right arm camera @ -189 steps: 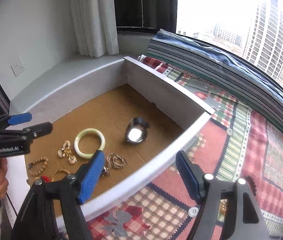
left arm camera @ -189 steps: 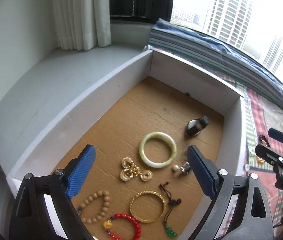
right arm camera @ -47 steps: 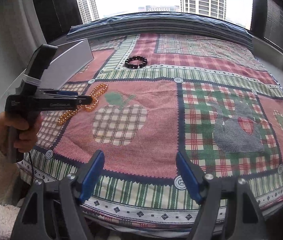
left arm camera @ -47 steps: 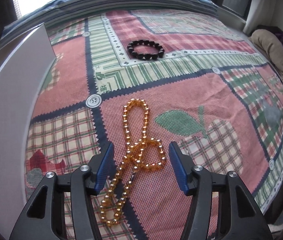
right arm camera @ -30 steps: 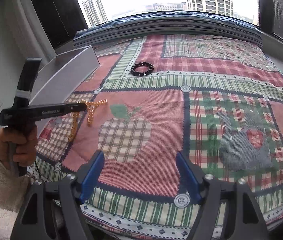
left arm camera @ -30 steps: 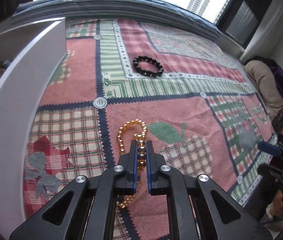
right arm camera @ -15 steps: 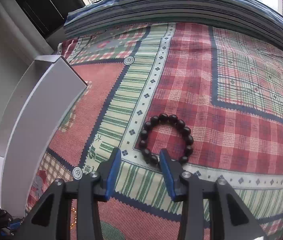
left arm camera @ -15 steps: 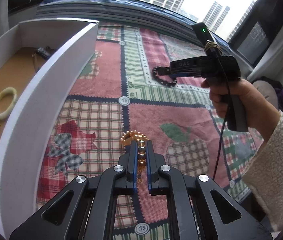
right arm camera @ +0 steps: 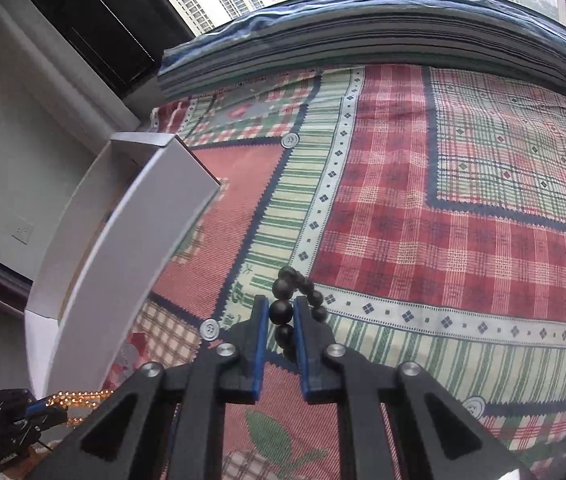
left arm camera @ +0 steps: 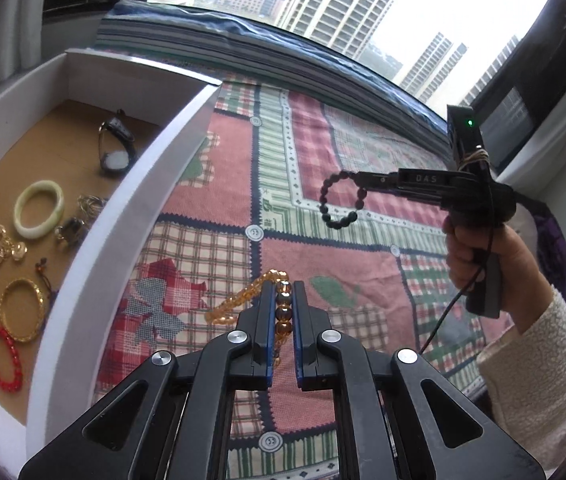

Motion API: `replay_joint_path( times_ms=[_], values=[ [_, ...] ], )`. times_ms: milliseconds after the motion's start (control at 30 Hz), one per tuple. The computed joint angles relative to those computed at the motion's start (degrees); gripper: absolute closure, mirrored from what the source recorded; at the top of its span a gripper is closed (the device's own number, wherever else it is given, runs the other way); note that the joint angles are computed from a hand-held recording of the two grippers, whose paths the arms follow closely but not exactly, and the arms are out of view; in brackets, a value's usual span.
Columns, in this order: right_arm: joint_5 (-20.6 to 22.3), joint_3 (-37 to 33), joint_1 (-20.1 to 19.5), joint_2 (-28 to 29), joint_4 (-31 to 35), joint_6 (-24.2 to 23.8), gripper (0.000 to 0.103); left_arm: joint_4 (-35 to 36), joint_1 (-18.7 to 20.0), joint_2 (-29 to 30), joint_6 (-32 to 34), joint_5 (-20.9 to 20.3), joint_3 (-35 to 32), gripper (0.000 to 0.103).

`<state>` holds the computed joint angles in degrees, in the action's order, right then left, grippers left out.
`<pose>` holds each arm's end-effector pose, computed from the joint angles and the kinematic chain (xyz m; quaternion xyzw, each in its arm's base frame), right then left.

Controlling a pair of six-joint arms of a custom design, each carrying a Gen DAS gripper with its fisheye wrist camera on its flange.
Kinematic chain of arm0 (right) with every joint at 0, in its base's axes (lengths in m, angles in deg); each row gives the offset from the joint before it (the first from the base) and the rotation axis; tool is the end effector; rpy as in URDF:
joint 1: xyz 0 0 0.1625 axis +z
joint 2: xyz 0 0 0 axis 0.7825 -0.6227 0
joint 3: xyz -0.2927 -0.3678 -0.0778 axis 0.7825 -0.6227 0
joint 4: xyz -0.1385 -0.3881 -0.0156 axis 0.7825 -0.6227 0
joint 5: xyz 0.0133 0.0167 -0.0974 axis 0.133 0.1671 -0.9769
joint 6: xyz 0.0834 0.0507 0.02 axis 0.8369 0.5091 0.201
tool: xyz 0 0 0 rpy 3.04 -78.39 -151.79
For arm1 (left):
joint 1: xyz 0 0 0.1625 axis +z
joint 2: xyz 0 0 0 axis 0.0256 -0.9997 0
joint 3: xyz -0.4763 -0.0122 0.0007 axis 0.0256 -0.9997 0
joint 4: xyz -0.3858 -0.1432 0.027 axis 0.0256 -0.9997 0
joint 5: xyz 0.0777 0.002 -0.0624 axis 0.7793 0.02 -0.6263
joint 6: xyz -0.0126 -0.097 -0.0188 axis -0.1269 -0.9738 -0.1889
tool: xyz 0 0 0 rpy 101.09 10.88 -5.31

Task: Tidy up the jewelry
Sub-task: 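Carry the amber necklace and black bracelet with both tools into the box, then open both tools to drop the necklace and bracelet in the box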

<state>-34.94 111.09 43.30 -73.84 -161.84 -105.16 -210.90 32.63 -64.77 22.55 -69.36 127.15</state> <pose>0.1599 -0.6241 0.2926 0.1839 -0.9554 0.1725 0.1539 -0.3210 -0.4466 0.1927 0.1221 0.9450 -0.2600 0.1565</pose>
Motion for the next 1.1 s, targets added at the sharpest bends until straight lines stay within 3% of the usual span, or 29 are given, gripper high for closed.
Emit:
replay_joint_path(
  times_ms=[167,367,600,733,867,967,1000,1067,1100],
  values=[
    [5.01,1.97,3.5,-3.72,1.43,-0.43,0.09,2.69,-2.61,-7.0,-2.7,1.86,0.56,0.098],
    [11.6,1.51,9.31,-2.59,1.74,-0.16,0.09,14.28,-5.12,-16.05,-7.29,11.78,-0.29,0.098],
    [16.58,-0.46,15.33,4.34,2.75,-0.12,0.09,30.83,-1.43,-21.69,-16.62,20.89,-0.63,0.098],
    [15.26,-2.19,18.12,9.46,3.78,0.08,0.09,33.96,3.66,-22.4,-19.54,20.97,0.49,0.098],
    [8.13,-3.0,20.59,13.95,3.84,0.14,0.09,34.55,7.33,-22.61,-20.12,20.26,1.99,0.098],
    [2.24,-3.64,22.05,17.38,3.54,-0.69,0.088,37.45,7.83,-22.1,-21.45,22.14,2.58,0.097],
    [0.96,-3.74,22.32,18.25,3.73,-0.84,0.087,38.68,7.56,-22.02,-22.45,23.09,2.85,0.094],
    [-0.15,-3.8,22.65,19.2,4.16,-0.76,0.087,42.18,6.36,-22.32,-25.2,24.77,2.96,0.067],
    [-0.19,-3.54,22.73,19.12,4.12,-0.94,0.082,44.84,5.52,-22.51,-27.69,25.96,2.86,0.035]
  ],
)
